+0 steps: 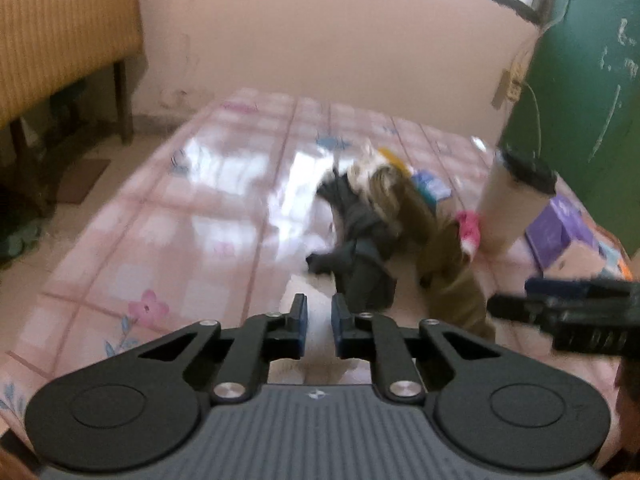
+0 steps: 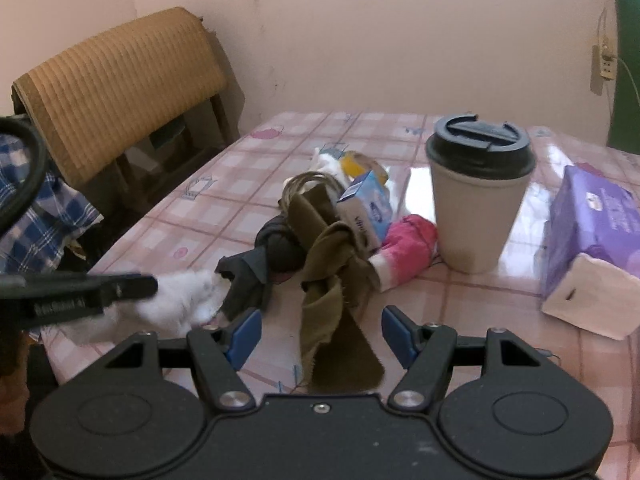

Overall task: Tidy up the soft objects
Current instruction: 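Regrasp the white towel with the left tool while the right tool grasps the olive-brown cloth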

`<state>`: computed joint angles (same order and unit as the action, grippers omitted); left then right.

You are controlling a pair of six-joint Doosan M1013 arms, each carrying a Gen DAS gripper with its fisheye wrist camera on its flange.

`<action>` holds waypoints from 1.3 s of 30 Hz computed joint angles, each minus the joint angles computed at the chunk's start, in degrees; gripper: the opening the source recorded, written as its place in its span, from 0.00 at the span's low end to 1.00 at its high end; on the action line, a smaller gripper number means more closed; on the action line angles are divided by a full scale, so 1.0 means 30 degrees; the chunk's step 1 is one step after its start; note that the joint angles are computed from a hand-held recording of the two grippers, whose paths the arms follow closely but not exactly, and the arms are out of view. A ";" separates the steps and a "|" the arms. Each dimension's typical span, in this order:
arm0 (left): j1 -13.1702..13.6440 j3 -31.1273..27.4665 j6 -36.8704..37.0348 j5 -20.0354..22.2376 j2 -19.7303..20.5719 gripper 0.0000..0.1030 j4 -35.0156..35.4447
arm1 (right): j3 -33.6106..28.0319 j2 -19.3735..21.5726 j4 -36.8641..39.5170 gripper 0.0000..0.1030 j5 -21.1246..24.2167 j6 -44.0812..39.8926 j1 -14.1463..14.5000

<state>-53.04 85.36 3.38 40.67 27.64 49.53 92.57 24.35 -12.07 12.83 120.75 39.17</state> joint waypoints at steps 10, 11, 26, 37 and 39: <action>-0.0092 -0.0293 0.1483 0.1446 0.0748 0.72 -0.0088 | -0.0681 0.0472 0.0347 0.76 0.1065 -0.0726 0.0026; -0.0084 -0.0262 0.1381 0.1607 0.0805 0.64 0.0012 | -0.0812 0.0566 0.0444 0.76 0.1209 -0.0871 0.0024; 0.0010 0.0371 -0.1846 0.0940 -0.0134 0.41 0.0609 | -0.3045 0.1989 0.1668 0.76 0.1832 -0.4063 0.0050; -0.0035 -0.0458 -0.1836 0.1408 0.0142 0.41 0.0473 | -0.3186 0.2036 -0.0201 0.27 0.2248 -0.1736 -0.0127; -0.0069 -0.0668 -0.1817 0.1470 0.0191 0.41 0.0508 | -0.2645 0.1504 -0.0189 0.27 0.1761 -0.1856 -0.0097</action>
<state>-53.25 83.36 -2.07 45.08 28.21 51.06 84.63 28.87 -12.64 18.12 115.18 38.88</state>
